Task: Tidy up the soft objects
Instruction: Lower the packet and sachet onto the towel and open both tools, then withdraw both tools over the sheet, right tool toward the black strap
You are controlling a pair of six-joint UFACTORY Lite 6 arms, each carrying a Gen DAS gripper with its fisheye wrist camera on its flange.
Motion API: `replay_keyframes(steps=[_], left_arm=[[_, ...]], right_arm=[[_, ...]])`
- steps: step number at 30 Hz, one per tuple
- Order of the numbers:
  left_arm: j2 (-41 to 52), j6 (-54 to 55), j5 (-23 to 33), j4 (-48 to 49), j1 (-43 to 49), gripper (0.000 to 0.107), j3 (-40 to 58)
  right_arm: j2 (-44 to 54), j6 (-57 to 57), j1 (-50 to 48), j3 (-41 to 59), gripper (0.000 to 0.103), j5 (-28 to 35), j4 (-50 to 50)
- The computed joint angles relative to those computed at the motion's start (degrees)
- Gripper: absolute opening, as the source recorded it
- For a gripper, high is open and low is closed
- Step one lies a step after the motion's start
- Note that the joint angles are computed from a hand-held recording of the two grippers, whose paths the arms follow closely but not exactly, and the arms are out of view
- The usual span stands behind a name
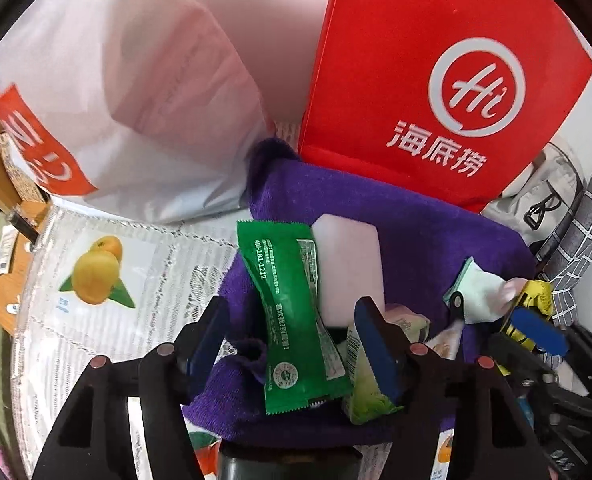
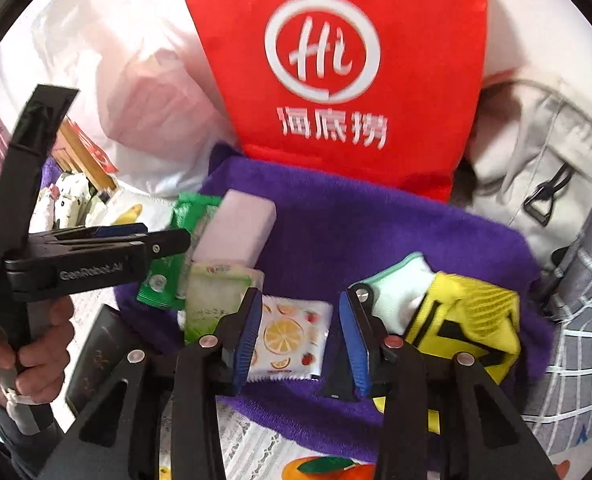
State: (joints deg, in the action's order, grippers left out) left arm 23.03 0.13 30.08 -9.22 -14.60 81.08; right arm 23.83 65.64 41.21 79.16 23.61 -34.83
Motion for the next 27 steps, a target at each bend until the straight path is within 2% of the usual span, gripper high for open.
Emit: replay_keyframes(steps=[2,4,8,12,14,16,18,22,27], left_arm=[[-2.5,-1.1,0.2,0.9,-0.1,0.063,-1.4],[-7.2,-2.6,-1.0,2.3,-0.1,0.065,-5.7],[-15.3,-4.0,0.4,3.5,-0.3,0.066,-12.6],[-28.5,-3.8,2.1,2.5,0.5,0.066,-22.5],[-35.0,-4.4,3.0,2.9,0.1,0.066,-27.3],[-42.1,-7.4,4.6,5.4,-1.4,0.066,-32.1],[-47.1,-10.2,5.6,7.6,-3.0,0.066,-35.6],[-58.8,-18.6,9.4,13.4,-8.5,0.066,-44.1],[-71.1,-24.8,15.0,16.2,-13.8,0.066,-52.1]], right_arm=[[-3.8,4.8,1.3,-2.5,0.045,1.0,-4.0],[-8.2,11.9,3.4,-6.4,0.057,1.6,-9.7],[-15.3,18.0,7.3,-13.5,0.057,4.9,-11.7],[-23.7,26.7,14.1,-22.5,0.057,8.4,-13.0],[-26.6,31.2,18.9,-25.7,0.054,11.6,-14.0],[-29.2,36.7,25.2,-28.8,0.037,15.5,-14.9],[-31.4,43.1,31.5,-32.1,0.026,18.2,-15.5],[-32.6,55.9,43.4,-37.6,0.025,21.5,-16.5],[-28.0,65.9,54.6,-39.0,0.025,23.6,-15.1]])
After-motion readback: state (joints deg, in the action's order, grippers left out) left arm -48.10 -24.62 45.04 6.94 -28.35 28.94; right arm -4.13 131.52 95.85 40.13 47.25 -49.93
